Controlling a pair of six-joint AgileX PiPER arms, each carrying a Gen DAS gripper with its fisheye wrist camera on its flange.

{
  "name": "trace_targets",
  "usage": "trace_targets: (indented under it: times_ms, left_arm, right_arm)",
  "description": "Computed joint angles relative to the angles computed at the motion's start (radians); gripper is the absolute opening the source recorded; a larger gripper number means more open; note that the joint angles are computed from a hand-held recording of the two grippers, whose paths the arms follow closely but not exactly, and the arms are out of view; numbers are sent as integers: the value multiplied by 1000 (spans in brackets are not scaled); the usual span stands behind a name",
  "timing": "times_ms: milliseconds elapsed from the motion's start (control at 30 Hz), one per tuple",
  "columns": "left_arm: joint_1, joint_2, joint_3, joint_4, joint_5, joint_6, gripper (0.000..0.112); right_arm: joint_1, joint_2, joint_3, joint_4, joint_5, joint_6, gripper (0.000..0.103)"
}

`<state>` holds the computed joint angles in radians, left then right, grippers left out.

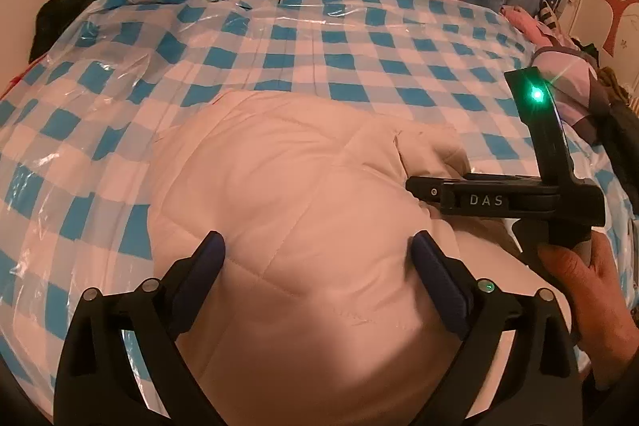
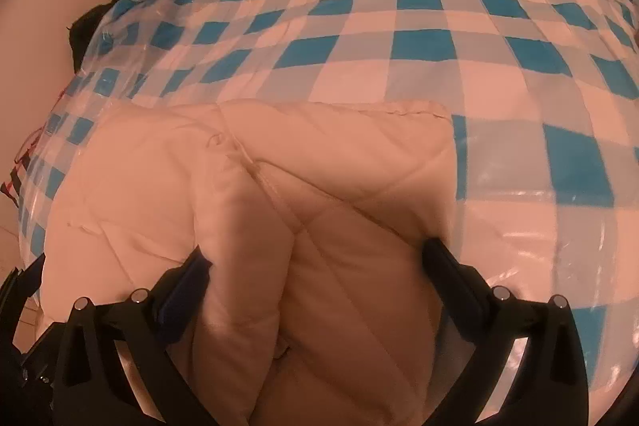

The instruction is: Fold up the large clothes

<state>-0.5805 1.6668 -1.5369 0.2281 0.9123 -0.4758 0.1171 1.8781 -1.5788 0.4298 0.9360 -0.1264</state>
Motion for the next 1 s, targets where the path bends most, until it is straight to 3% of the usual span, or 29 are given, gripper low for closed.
trace_targets:
  times_ms: [133,233,367,433,500,667,767,833,900,1000]
  left_arm:
    - [97,-153,102,-155,-47,74,89]
    - [142,-257,194,-146,-61,57,89]
    - [176,-246,271,-218,-71,107,90]
    - [173,-239,308,-263,-109,123,90]
    - [108,-245,310,-163,-108,16,90]
    - [24,-277,304,-33,-63,-90,90]
    - [32,-295,356,-39,-107,-112,91]
    - [22,-291,375,-26,-129,-133,94]
    - [-33,-279,390,94,-141,-237,95]
    - [-41,-261,394,155,-171,-313,95]
  right_arm:
    - [-18,-96,28,-38,54,23,98]
    - [-44,-263,129,79,68,-135,98]
    - [68,-371,259,-133,62,-126,98]
    - [39,-358,324,-121,48,-136,98]
    - [-39,-332,356,-23,62,-197,98]
    - [-41,-425,345,-73,105,-102,98]
    - [-80,-485,405,-18,108,-110,98]
    - [-98,-439,465,43,92,-151,98]
    - [-117,-410,501,106,63,-190,98]
    - [-48,-365,450,28,-1,-109,98]
